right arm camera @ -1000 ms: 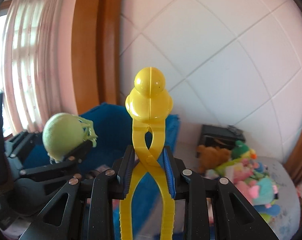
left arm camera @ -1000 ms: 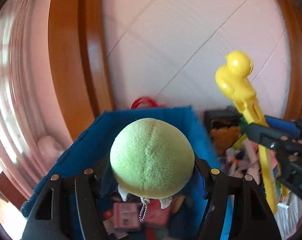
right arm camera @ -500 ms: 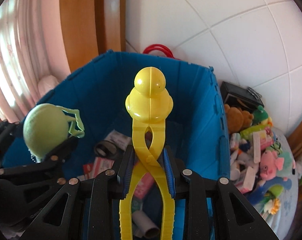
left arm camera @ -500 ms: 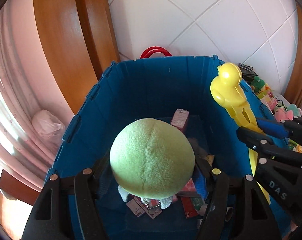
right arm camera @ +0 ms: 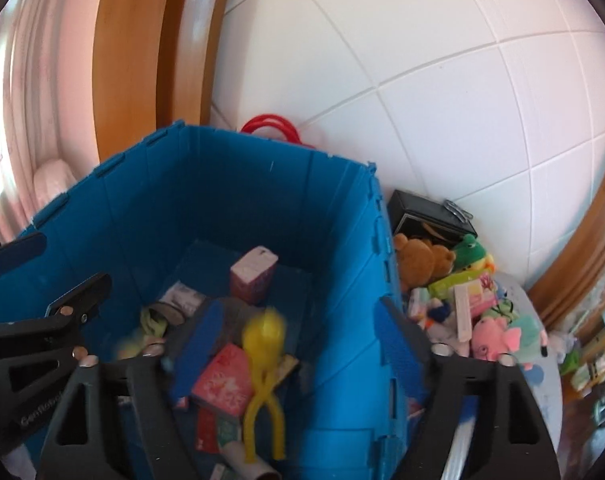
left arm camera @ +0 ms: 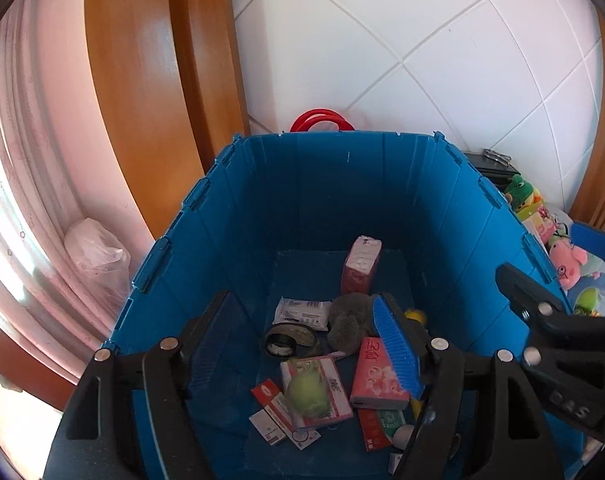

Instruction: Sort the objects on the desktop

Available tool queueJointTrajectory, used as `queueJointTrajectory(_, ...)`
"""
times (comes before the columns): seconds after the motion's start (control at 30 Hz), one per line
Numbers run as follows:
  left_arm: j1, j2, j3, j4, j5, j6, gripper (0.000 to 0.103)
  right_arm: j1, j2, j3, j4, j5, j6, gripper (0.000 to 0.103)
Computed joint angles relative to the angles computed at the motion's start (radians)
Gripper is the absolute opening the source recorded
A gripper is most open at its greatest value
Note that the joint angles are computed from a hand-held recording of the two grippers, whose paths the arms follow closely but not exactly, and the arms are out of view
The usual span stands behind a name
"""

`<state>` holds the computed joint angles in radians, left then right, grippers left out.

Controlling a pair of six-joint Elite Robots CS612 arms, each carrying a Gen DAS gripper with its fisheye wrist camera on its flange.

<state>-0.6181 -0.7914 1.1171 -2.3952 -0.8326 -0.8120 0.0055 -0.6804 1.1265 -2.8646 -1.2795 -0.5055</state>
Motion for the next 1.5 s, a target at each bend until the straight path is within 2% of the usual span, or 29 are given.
queueJointTrajectory(0.03, -0.002, -0.006, 0.012, -0.020, 0.010, -0.002, 0.072, -0.002, -0.005, 0.009, -0.012, 0.006, 0.004, 0.103)
queueJointTrajectory(0.17, -0.019, -0.030, 0.060, -0.086, 0.060, -0.011, 0.072, -0.020, -0.035, 0.066, -0.095, 0.050, 0.000, 0.103)
queueJointTrajectory(0.27, -0.042, -0.051, 0.097, -0.130, 0.105, -0.029, 0.072, -0.043, -0.062, 0.110, -0.126, 0.122, 0.011, 0.103)
queueJointTrajectory(0.33, -0.067, -0.065, 0.124, -0.149, 0.164, -0.062, 0.072, -0.061, -0.082, 0.142, -0.148, 0.162, 0.016, 0.103)
queueJointTrajectory(0.37, -0.084, -0.069, 0.131, -0.130, 0.222, -0.097, 0.072, -0.070, -0.092, 0.159, -0.161, 0.177, 0.018, 0.103)
queueJointTrajectory(0.43, -0.112, -0.070, 0.139, -0.109, 0.321, -0.144, 0.082, -0.087, -0.107, 0.190, -0.187, 0.199, 0.017, 0.103)
queueJointTrajectory(0.47, -0.124, -0.070, 0.141, -0.104, 0.351, -0.160, 0.095, -0.098, -0.115, 0.206, -0.200, 0.214, 0.015, 0.103)
queueJointTrajectory(0.5, -0.134, -0.069, 0.141, -0.105, 0.370, -0.173, 0.103, -0.109, -0.122, 0.220, -0.207, 0.225, 0.014, 0.103)
queueJointTrajectory(0.53, -0.145, -0.065, 0.140, -0.116, 0.386, -0.178, 0.103, -0.119, -0.128, 0.230, -0.210, 0.229, 0.016, 0.103)
queueJointTrajectory(0.6, -0.157, -0.057, 0.127, -0.103, 0.388, -0.190, 0.103, -0.139, -0.139, 0.251, -0.207, 0.238, 0.013, 0.103)
queueJointTrajectory(0.7, -0.162, -0.045, 0.079, 0.004, 0.316, -0.242, 0.103, -0.169, -0.151, 0.267, -0.164, 0.264, -0.004, 0.103)
queueJointTrajectory(0.77, -0.163, -0.036, 0.058, 0.008, 0.259, -0.247, 0.103, -0.185, -0.154, 0.273, -0.158, 0.267, -0.001, 0.103)
queueJointTrajectory(0.87, -0.170, -0.023, 0.026, 0.053, 0.229, -0.274, 0.103, -0.207, -0.155, 0.273, -0.146, 0.277, 0.002, 0.103)
queueJointTrajectory(1.17, -0.207, 0.002, -0.038, 0.119, 0.254, -0.285, 0.103, -0.254, -0.159, 0.271, -0.143, 0.311, 0.010, 0.103)
queueJointTrajectory(1.5, -0.214, 0.003, -0.049, 0.156, 0.289, -0.306, 0.103, -0.270, -0.157, 0.264, -0.158, 0.322, 0.030, 0.103)
